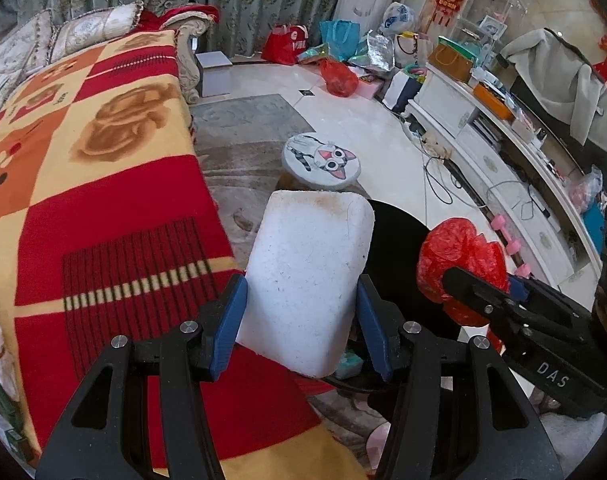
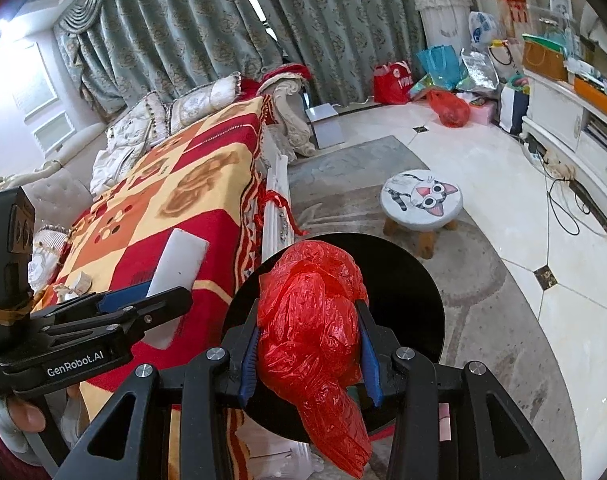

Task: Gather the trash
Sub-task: 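Open the right tool to drop the red bag while the left tool drops the foam block into the bin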

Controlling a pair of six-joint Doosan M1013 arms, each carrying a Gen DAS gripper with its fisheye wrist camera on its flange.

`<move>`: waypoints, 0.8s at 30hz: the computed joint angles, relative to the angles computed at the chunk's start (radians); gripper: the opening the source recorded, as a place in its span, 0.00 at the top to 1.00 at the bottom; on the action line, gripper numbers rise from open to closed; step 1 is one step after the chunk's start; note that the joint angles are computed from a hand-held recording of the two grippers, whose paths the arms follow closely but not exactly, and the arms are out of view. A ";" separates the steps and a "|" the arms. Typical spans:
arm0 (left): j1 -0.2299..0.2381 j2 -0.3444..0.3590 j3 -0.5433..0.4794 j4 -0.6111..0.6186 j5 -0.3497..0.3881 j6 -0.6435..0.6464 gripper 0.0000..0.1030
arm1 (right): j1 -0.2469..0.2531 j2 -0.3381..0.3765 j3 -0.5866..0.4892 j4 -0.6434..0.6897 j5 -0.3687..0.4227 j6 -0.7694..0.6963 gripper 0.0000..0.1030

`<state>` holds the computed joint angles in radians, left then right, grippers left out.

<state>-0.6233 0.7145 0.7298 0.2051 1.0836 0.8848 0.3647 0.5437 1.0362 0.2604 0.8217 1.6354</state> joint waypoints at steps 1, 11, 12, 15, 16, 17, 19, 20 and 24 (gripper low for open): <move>0.001 0.002 -0.003 -0.007 -0.001 0.002 0.48 | 0.000 0.002 -0.002 -0.001 0.001 0.001 0.61; 0.011 0.004 -0.002 -0.088 -0.053 0.025 0.41 | -0.007 0.020 -0.024 -0.013 0.021 0.032 0.53; 0.012 0.004 -0.004 -0.097 -0.053 0.028 0.41 | -0.007 0.020 -0.024 -0.014 0.022 0.037 0.51; 0.014 0.004 -0.004 -0.112 -0.052 0.031 0.39 | -0.007 0.018 -0.023 -0.021 0.022 0.052 0.31; 0.015 0.003 -0.003 -0.113 -0.052 0.030 0.38 | -0.006 0.017 -0.021 -0.017 0.021 0.048 0.31; 0.014 0.004 -0.005 -0.110 -0.051 0.027 0.38 | -0.005 0.016 -0.022 -0.019 0.023 0.047 0.31; 0.015 -0.002 0.003 -0.114 -0.057 0.021 0.37 | -0.003 0.015 -0.022 -0.022 0.026 0.049 0.31; 0.015 -0.006 0.009 -0.114 -0.061 0.019 0.37 | -0.003 0.014 -0.021 -0.017 0.028 0.048 0.31; 0.010 -0.032 0.045 -0.079 -0.074 -0.007 0.37 | 0.000 0.011 -0.020 -0.016 0.035 0.055 0.31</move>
